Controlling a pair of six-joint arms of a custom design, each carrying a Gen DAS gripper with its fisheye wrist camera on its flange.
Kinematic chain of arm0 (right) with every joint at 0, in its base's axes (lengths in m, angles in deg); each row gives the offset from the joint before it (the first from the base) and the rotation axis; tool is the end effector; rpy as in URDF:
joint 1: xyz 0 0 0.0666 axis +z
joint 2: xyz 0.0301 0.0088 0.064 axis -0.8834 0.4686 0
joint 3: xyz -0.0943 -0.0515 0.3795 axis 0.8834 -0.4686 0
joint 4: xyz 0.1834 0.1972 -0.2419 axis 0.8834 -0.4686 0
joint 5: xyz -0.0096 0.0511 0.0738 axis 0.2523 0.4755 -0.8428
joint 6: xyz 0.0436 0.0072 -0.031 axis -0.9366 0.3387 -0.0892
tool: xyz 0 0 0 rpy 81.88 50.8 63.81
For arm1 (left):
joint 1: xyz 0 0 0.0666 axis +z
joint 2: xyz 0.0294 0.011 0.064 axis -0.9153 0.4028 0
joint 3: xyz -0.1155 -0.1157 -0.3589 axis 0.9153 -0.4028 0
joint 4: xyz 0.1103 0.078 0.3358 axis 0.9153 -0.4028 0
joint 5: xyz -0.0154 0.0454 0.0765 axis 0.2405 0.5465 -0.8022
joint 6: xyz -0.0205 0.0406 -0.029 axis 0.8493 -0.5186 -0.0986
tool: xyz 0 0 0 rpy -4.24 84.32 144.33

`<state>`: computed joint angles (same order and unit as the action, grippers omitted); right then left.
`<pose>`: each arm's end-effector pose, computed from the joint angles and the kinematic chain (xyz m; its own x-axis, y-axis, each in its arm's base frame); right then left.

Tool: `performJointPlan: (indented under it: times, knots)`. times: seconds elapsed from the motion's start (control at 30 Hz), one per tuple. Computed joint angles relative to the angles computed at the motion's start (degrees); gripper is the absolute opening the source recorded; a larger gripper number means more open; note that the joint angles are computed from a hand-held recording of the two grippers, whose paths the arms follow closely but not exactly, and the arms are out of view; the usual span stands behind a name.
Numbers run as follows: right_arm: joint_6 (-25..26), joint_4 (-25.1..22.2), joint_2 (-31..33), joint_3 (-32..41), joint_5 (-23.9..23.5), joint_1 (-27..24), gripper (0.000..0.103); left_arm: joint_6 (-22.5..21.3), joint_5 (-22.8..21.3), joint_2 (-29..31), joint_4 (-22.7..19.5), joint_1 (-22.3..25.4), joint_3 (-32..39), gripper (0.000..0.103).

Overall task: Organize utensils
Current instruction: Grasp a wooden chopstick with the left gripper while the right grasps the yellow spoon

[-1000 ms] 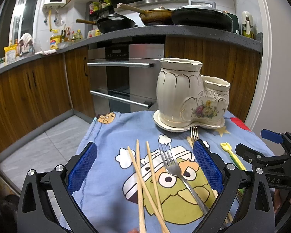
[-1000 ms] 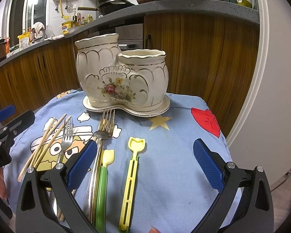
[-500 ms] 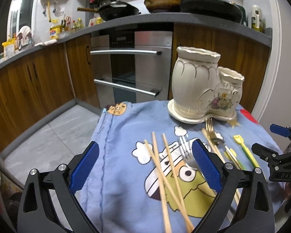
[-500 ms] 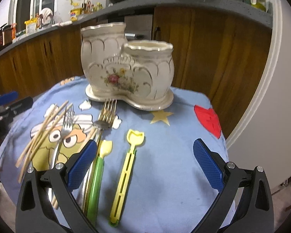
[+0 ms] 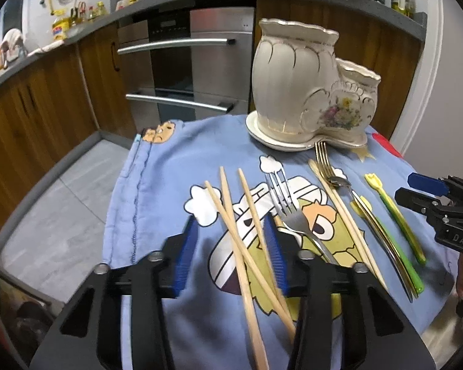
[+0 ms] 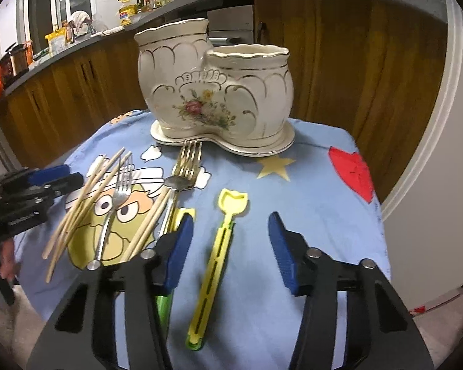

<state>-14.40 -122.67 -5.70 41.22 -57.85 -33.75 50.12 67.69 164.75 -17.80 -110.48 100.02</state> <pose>0.2947 0.1426 0.4508 -0.6308 0.0379 -0.7750 0.0388 0.9991 0.0172 0.3657 -0.3457 0.4773 -0.6387 0.2866 -0.7140 0.4255 0.9048 -0.0174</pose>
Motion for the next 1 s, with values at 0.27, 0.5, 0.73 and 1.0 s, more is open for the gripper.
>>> performJointPlan:
  times: [0.27,0.5,0.73,1.0]
  knots:
    - [1.22,-0.74,0.63,0.17,-1.64,0.03,0.029,0.51,1.22,0.66,-2.43,-0.02,1.14,0.023]
    - [1.38,-1.31,1.18,0.39,-2.93,-0.61,0.027,1.96,3.11,2.45,-3.85,1.24,2.51,0.014]
    - [0.36,-1.71,1.84,0.51,-5.51,-1.85,0.027,1.92,2.72,2.68,-3.86,1.10,2.66,0.008]
    - [1.06,-0.09,2.47,0.07,-5.90,-2.76,0.013,2.39,4.13,2.30,-3.28,1.68,2.11,0.007]
